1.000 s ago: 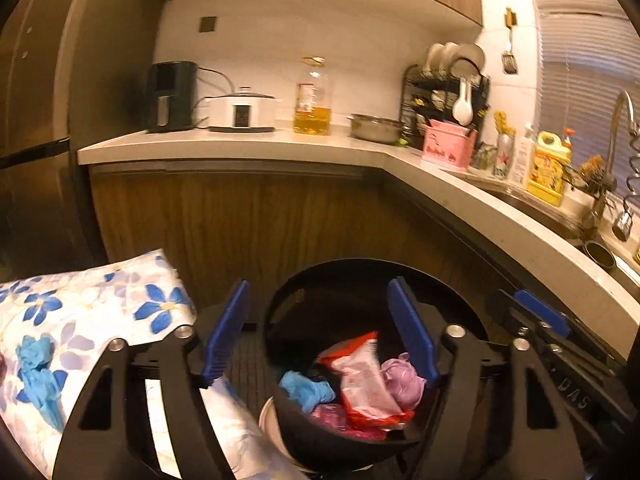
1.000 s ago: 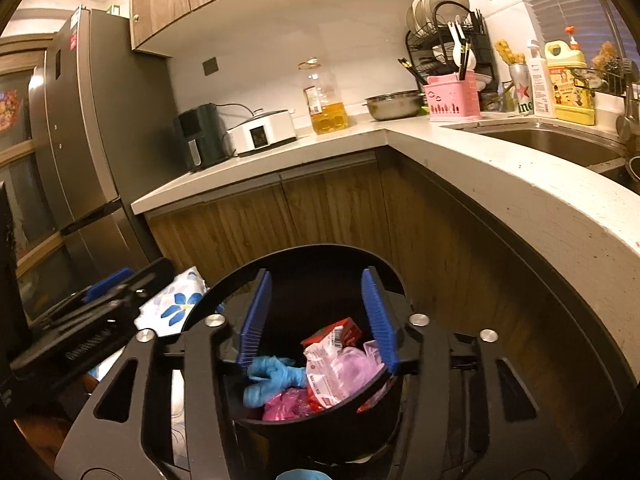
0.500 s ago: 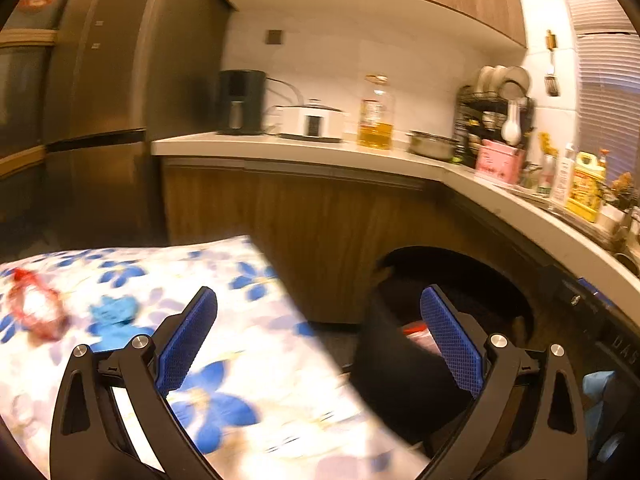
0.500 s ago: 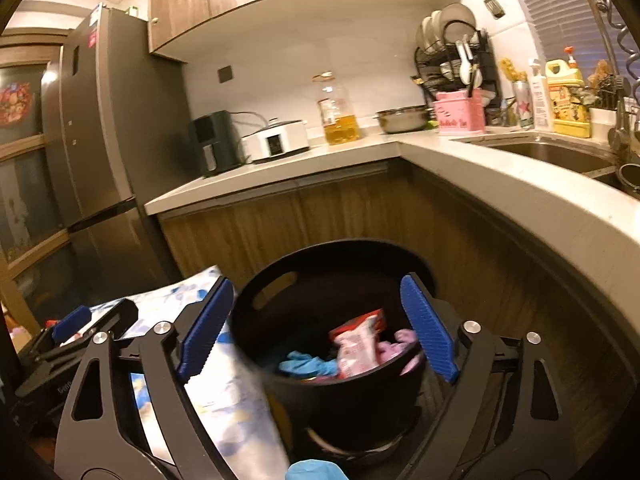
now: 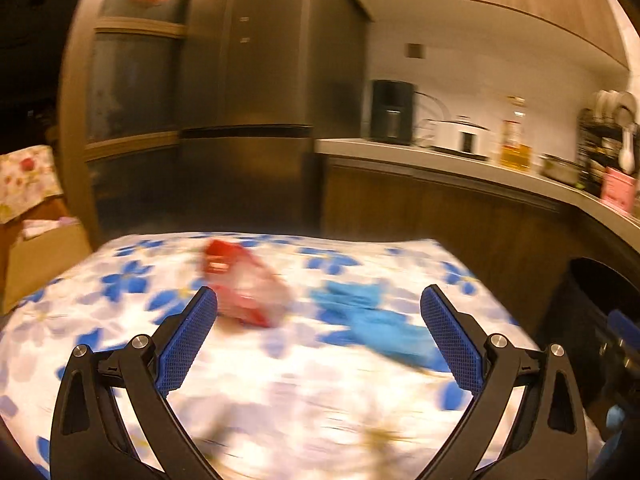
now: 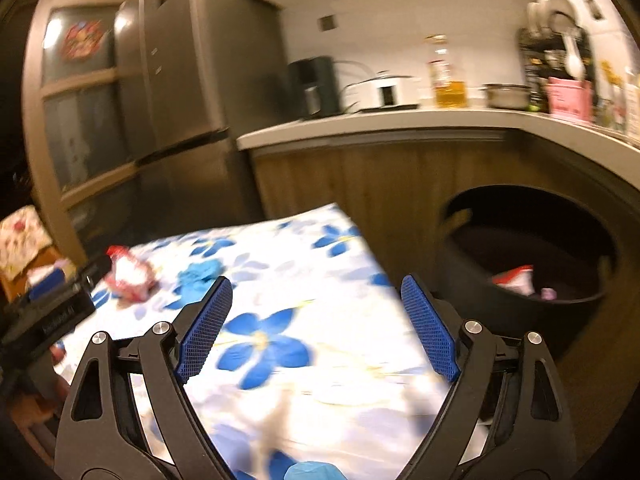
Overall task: Collect trash
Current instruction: 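Withdraw both open grippers from the bin back to the table, then close the left gripper on the red snack bag while the right grips the blue glove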
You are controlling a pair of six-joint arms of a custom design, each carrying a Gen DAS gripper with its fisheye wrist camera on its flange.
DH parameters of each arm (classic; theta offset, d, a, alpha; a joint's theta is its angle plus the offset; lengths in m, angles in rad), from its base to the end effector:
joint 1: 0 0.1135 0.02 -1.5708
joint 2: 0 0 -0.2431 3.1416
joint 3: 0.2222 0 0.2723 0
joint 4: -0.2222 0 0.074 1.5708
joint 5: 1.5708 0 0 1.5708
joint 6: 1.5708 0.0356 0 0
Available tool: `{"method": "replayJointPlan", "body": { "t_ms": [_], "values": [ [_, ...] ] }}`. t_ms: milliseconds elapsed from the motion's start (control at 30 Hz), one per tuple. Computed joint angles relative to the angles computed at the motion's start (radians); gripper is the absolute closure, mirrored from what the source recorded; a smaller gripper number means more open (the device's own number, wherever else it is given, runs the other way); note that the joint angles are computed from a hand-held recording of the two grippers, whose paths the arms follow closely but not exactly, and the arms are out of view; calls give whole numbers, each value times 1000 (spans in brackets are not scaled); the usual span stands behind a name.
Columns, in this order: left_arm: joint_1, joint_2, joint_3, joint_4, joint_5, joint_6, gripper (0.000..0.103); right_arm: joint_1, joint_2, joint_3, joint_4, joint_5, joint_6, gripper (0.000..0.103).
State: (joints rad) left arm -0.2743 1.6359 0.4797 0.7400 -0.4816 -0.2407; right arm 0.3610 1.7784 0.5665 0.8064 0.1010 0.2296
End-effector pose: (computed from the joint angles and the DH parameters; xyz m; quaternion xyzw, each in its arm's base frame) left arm 0.2877 -0.0638 0.0945 -0.1165 0.8158 0.0583 0.5634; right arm 0.3008 0.1097 0.0806 -0.0270 0.8340 0.1196 0.5380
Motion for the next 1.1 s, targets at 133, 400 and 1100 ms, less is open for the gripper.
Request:
{"method": "replayJointPlan", "body": {
  "t_ms": [133,400,1100],
  "values": [
    [105,-29,-38,34,51,6,6,89,128,143,-55,30,8,18],
    [220,37,7,77,145,26,6,142,338,448,-269,-23,57,28],
    [314,309,325,-163,266,-33,82,165,314,400,-211,-84,-2,101]
  ]
}}
